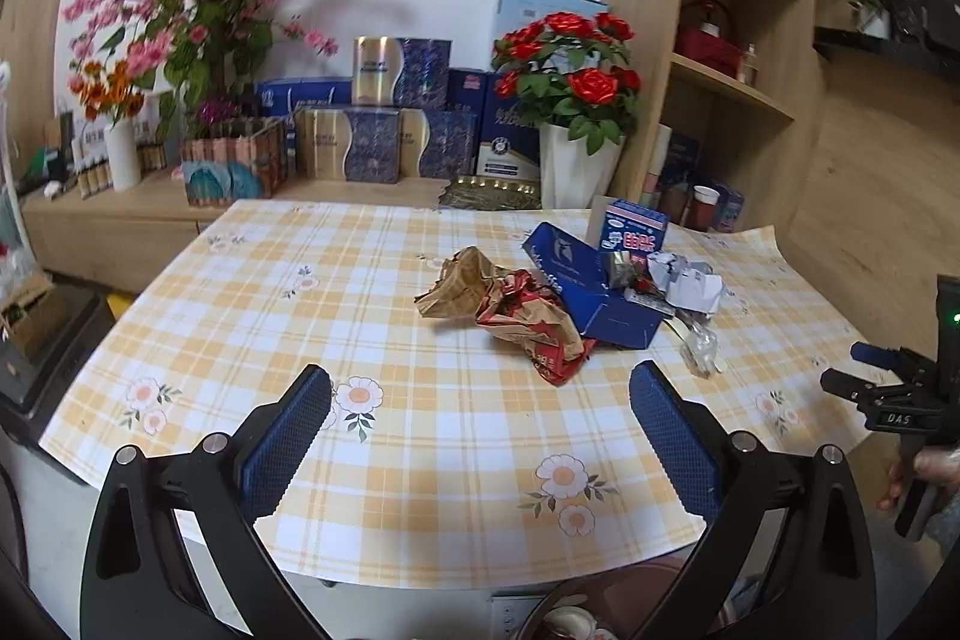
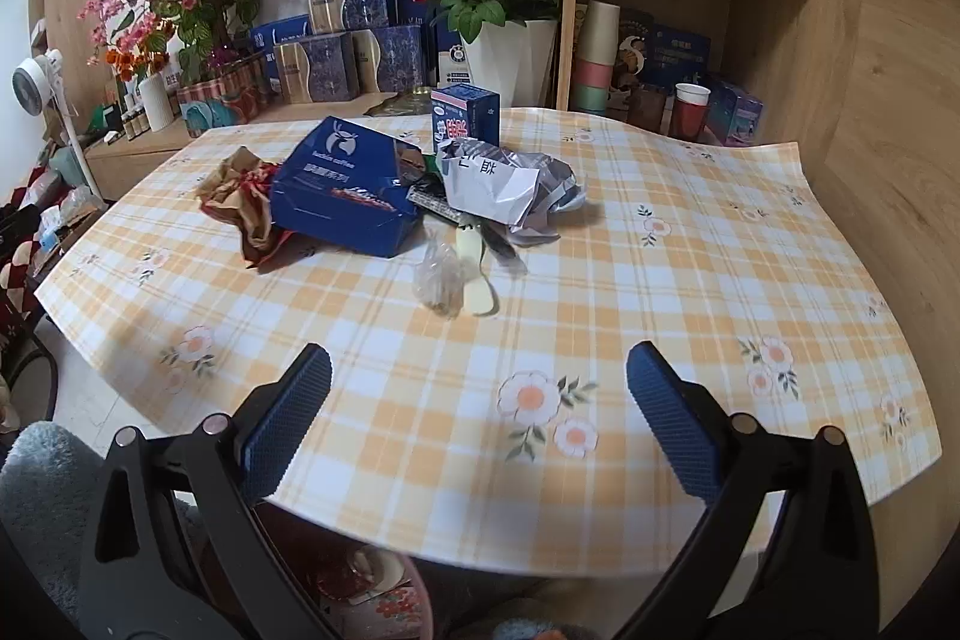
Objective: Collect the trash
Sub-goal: 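Move both tools back over the table toward the blue box and grey paper, then grasp the crumpled grey paper with the right gripper while the left grasps the blue Luckin coffee box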
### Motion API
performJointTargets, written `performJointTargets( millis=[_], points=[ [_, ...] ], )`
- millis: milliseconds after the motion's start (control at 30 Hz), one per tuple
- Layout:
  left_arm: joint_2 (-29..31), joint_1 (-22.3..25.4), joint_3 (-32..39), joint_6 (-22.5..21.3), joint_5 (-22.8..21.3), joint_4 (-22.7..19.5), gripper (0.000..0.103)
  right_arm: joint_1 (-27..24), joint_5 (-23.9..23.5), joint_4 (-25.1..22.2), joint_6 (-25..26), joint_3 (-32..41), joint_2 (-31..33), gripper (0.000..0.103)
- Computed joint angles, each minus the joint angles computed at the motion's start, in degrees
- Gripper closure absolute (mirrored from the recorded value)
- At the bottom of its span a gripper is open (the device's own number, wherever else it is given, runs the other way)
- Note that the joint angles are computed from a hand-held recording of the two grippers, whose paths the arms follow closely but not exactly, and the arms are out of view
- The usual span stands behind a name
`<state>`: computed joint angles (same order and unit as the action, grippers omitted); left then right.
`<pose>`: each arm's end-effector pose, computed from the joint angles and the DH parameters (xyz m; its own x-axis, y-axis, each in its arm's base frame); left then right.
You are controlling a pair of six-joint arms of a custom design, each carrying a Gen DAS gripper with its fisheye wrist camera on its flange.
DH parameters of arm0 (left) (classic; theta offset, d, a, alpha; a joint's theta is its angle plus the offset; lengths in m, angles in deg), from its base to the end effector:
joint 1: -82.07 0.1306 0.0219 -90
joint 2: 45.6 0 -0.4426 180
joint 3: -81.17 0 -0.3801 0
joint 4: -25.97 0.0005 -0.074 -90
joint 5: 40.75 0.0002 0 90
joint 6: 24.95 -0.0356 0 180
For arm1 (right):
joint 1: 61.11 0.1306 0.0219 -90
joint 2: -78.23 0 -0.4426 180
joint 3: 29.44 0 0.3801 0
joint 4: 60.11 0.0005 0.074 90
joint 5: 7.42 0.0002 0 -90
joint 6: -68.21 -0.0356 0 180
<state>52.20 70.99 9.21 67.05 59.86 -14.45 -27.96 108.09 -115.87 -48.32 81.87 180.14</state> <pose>0.5385 -0.1126 0.5817 -0.5051 0.0640 -0.8607 0.3277 0.9368 -0.1227 0.4786 0.2937 0.5488 -0.6514 0.0560 -0.7567 0.0517 0.9982 0.0294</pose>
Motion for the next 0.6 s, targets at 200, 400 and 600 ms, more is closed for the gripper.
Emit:
performJointTargets(
  millis=[200, 400, 600],
  points=[
    [3.2, 0.3, 3.7, 0.6, 0.3, -2.8, 0.006, -2.8, -2.4, -1.2, 7.6, 5.8, 4.3, 0.006],
    [7.7, -0.7, 10.1, 0.1, -2.3, -7.3, 0.006, -7.6, -6.6, -5.0, 17.6, 18.9, 12.7, 0.006],
    [11.4, -1.1, 16.0, 3.1, -1.8, -10.7, 0.006, -11.1, -11.2, -18.7, 27.0, 45.6, 28.7, 0.006]
  ],
)
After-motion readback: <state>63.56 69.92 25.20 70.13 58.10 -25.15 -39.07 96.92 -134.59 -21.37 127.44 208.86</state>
